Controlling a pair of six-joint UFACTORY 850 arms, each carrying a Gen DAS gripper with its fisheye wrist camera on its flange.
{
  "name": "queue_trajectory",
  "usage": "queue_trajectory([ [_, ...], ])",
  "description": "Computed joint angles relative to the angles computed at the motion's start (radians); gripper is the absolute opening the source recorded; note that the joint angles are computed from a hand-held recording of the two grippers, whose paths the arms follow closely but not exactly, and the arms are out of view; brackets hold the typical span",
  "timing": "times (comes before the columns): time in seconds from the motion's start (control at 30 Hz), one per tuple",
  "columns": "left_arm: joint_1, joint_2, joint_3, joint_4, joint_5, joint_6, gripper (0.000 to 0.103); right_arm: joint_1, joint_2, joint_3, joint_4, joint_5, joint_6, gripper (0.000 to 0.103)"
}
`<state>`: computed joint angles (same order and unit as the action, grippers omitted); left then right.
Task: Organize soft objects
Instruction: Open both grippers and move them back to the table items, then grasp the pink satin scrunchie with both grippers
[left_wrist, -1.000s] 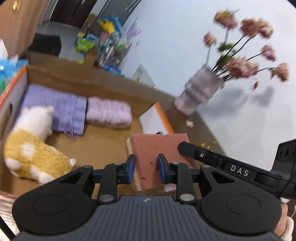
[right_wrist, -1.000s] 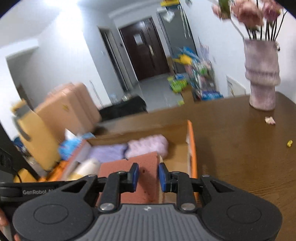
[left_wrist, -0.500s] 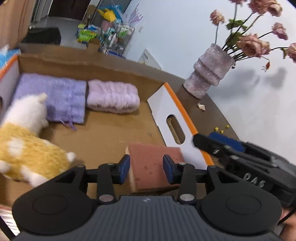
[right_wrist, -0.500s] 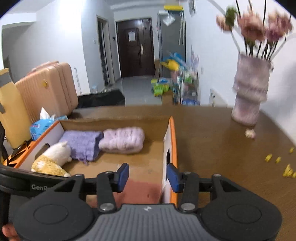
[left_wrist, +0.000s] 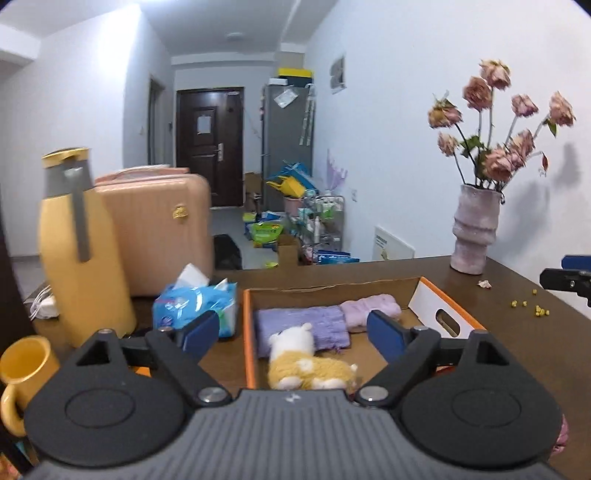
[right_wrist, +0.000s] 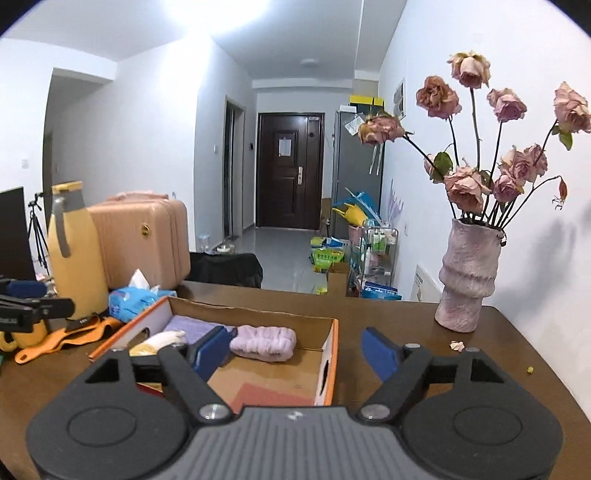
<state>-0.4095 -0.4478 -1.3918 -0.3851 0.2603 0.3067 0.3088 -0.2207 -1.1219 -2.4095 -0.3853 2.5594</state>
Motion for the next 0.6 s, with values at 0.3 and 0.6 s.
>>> queue_trajectory([
  [0.3,-0.016,0.145,0.241,-0.055,0.129,-0.043,0.095,0.056,0.11,0.162,-0.119,-0.153,0.194,0.082],
  [0.6,-0.068,0.266,0.512,0.11,0.133,-0.231,0.099,0.23,0.213,0.462,-0.111,-0.355,0.267,0.086],
])
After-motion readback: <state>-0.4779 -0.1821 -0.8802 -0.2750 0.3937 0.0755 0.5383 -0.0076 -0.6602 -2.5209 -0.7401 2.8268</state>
